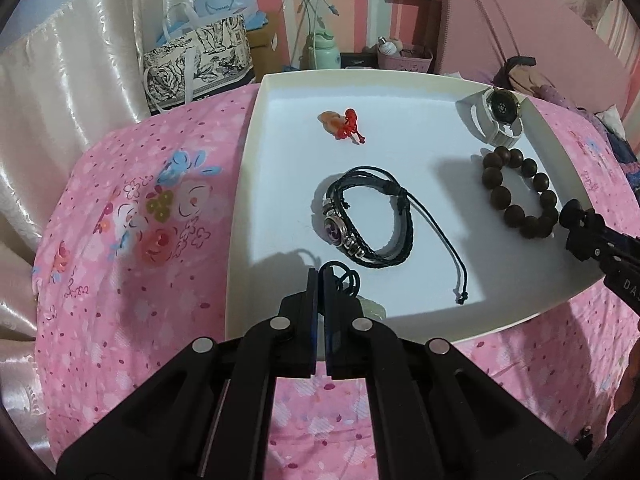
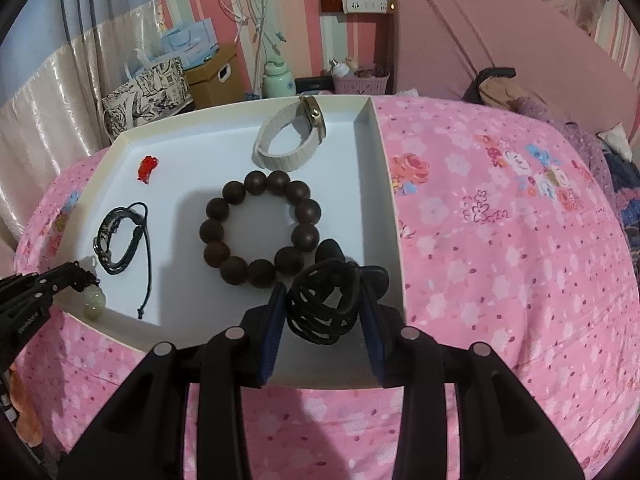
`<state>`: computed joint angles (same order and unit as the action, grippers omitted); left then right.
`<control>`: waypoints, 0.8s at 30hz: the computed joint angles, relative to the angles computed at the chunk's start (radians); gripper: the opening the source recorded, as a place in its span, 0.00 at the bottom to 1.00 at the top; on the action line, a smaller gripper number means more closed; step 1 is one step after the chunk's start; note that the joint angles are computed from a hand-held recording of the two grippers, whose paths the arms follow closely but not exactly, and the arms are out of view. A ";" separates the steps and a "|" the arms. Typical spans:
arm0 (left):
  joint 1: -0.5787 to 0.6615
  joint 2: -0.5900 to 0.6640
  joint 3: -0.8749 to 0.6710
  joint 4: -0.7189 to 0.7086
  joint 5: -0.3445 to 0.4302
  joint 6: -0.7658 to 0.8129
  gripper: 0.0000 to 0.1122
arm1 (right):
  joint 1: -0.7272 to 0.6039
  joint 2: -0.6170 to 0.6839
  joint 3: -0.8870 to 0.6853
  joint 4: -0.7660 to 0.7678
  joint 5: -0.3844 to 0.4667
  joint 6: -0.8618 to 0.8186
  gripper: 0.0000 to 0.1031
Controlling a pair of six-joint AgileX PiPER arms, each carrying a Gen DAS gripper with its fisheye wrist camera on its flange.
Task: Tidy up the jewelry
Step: 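Open the left tool over the tray while the right tool releases the claw clip beside the bead bracelet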
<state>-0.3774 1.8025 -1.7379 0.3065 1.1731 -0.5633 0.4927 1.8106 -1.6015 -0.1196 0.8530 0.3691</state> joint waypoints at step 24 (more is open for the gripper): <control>-0.020 -0.058 0.012 -0.022 0.034 -0.034 0.43 | -0.022 -0.088 0.063 0.066 -0.043 -0.040 0.50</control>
<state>-0.3973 1.7445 -1.7258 0.2843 1.2074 -0.5969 0.4708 1.7227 -1.5388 -0.0536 0.8104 0.3287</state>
